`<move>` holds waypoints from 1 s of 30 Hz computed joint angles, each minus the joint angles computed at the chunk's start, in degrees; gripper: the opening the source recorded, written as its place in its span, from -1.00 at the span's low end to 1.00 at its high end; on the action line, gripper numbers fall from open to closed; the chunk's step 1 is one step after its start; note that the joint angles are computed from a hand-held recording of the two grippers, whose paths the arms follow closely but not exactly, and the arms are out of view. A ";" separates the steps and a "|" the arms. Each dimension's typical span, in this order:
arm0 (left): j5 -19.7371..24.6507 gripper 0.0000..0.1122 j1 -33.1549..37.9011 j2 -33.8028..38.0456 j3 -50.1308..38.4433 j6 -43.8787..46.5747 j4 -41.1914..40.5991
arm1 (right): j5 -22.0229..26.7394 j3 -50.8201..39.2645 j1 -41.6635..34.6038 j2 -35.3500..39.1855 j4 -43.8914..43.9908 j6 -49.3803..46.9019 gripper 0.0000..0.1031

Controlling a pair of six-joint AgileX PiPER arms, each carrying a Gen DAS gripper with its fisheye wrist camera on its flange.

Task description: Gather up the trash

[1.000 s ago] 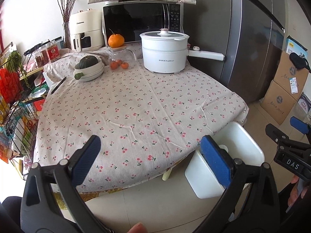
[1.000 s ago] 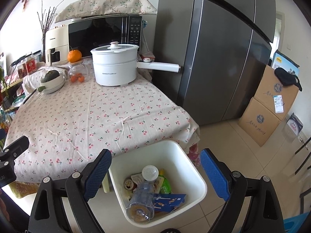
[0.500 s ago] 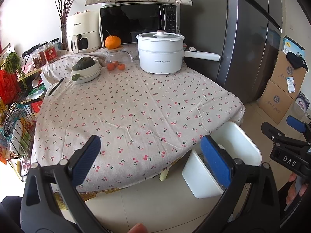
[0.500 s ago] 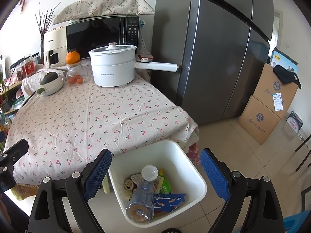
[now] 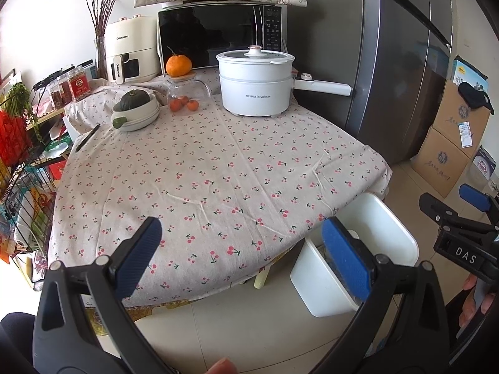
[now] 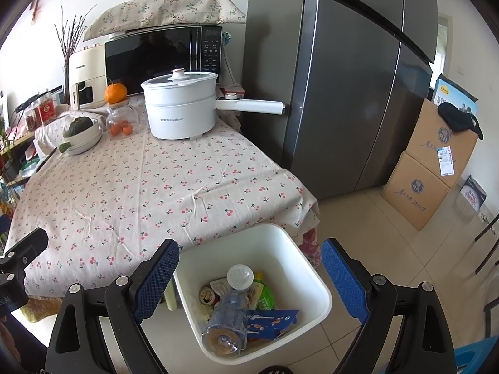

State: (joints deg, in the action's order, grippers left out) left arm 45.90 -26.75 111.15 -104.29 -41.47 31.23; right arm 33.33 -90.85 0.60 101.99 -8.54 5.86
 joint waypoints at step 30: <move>0.33 0.82 0.07 -0.03 -0.15 0.65 -1.20 | -0.28 0.66 -0.02 -0.17 0.02 -0.12 0.82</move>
